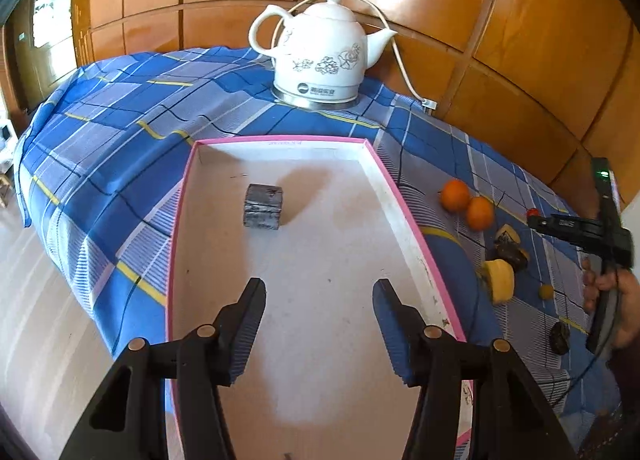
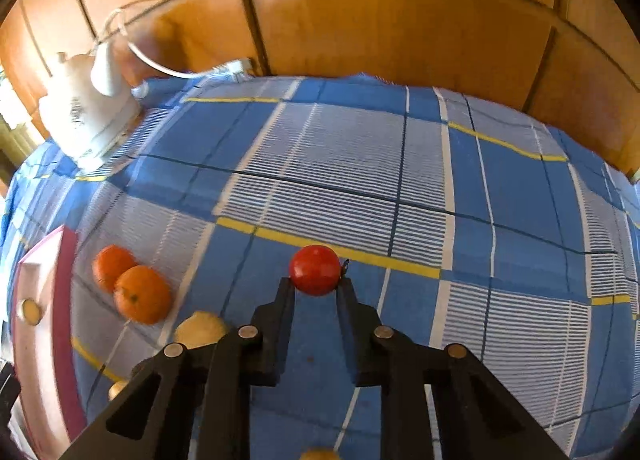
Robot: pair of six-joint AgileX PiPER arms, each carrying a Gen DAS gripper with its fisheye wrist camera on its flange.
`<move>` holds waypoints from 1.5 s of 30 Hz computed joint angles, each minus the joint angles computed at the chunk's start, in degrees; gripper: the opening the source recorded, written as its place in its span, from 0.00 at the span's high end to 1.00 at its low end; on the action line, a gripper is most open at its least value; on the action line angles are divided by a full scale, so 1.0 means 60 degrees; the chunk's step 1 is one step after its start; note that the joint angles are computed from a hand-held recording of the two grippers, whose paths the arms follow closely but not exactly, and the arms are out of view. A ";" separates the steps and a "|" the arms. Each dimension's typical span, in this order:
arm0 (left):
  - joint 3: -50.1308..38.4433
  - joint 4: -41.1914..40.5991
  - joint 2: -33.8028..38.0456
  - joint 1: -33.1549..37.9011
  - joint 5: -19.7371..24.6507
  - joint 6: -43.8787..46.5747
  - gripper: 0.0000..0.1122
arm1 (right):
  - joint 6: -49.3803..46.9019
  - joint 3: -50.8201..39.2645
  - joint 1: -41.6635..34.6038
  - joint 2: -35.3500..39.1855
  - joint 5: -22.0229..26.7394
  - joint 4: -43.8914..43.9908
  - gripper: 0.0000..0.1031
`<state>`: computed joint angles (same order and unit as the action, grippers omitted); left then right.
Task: Organize fruits
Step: 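Carry the cherry tomato into the tray and open the right tool, then move the left tool toward the dark brown round fruit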
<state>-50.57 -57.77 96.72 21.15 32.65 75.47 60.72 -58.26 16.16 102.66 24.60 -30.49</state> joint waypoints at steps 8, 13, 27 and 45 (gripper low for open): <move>0.0153 -0.0066 -0.0159 0.0569 -0.0249 -0.0024 0.46 | -0.0276 0.0429 0.1674 -0.1311 -0.0388 0.0261 0.79; 0.0156 -0.0072 -0.0137 0.1044 -0.0185 0.0020 0.46 | -0.2105 -0.0347 0.2903 -0.0903 -0.0591 0.1922 0.79; 0.0362 -0.0329 -0.0244 0.1584 0.0165 0.0612 0.46 | -0.4237 -0.5030 0.4188 0.2746 0.1086 0.4468 0.77; 0.0966 -0.0601 -0.0781 0.1173 0.0276 0.1271 0.46 | -0.0322 -0.1826 0.4813 0.0230 0.0486 0.0878 0.72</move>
